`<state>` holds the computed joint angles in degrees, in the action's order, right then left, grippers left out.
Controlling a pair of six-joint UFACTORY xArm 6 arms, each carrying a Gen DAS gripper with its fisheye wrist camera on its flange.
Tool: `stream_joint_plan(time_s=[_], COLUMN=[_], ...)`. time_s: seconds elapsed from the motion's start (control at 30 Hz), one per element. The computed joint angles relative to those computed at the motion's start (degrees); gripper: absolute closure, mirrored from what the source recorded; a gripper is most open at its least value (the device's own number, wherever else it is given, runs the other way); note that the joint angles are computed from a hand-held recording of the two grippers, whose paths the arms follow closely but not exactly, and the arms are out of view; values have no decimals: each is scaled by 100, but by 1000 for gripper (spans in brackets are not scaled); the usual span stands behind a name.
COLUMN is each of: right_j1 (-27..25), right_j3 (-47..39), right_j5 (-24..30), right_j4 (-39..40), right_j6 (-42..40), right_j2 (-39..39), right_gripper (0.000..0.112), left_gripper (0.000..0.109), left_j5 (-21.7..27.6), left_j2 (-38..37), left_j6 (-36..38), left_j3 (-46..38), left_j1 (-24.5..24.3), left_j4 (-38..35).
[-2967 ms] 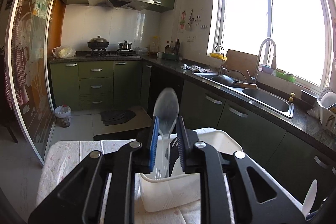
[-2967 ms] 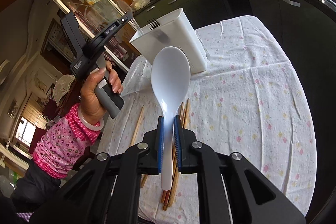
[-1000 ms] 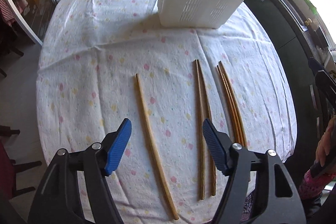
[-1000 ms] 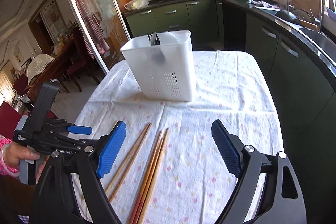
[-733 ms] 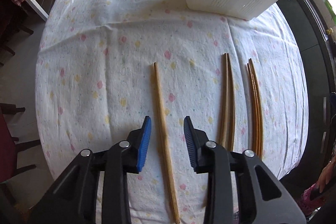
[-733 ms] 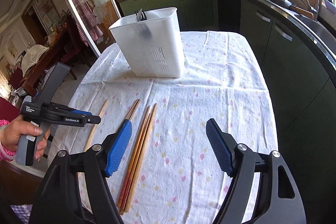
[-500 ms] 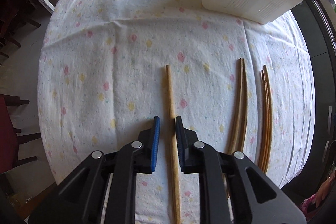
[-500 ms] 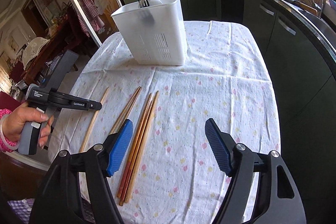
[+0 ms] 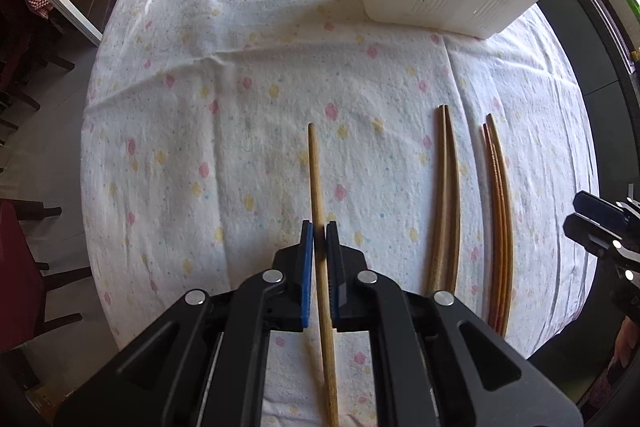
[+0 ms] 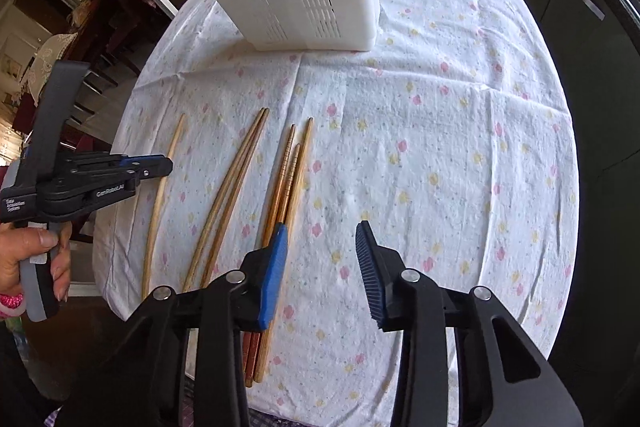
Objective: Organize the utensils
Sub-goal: 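Lower the left gripper onto a light wooden chopstick and close it, then close the right gripper on a darker wooden chopstick while the left gripper holds its chopstick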
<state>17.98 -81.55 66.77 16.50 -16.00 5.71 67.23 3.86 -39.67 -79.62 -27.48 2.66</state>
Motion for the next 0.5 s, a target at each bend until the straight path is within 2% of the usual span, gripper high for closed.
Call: stream_joint_plan(time_s=[0.2, 0.5], right_j1=[296, 636], right_j3=[-691, -1141], right_j5=[358, 491], right_j4=[-370, -1071], right_j6=[412, 923], right_j2=[711, 1159], right_gripper=[89, 89], left_gripper=[102, 102], left_j5=[-187, -475], left_j2=[-301, -608], left_j6=[167, 356], left_j3=[101, 457], left_j1=[-71, -37], left_j4=[169, 83])
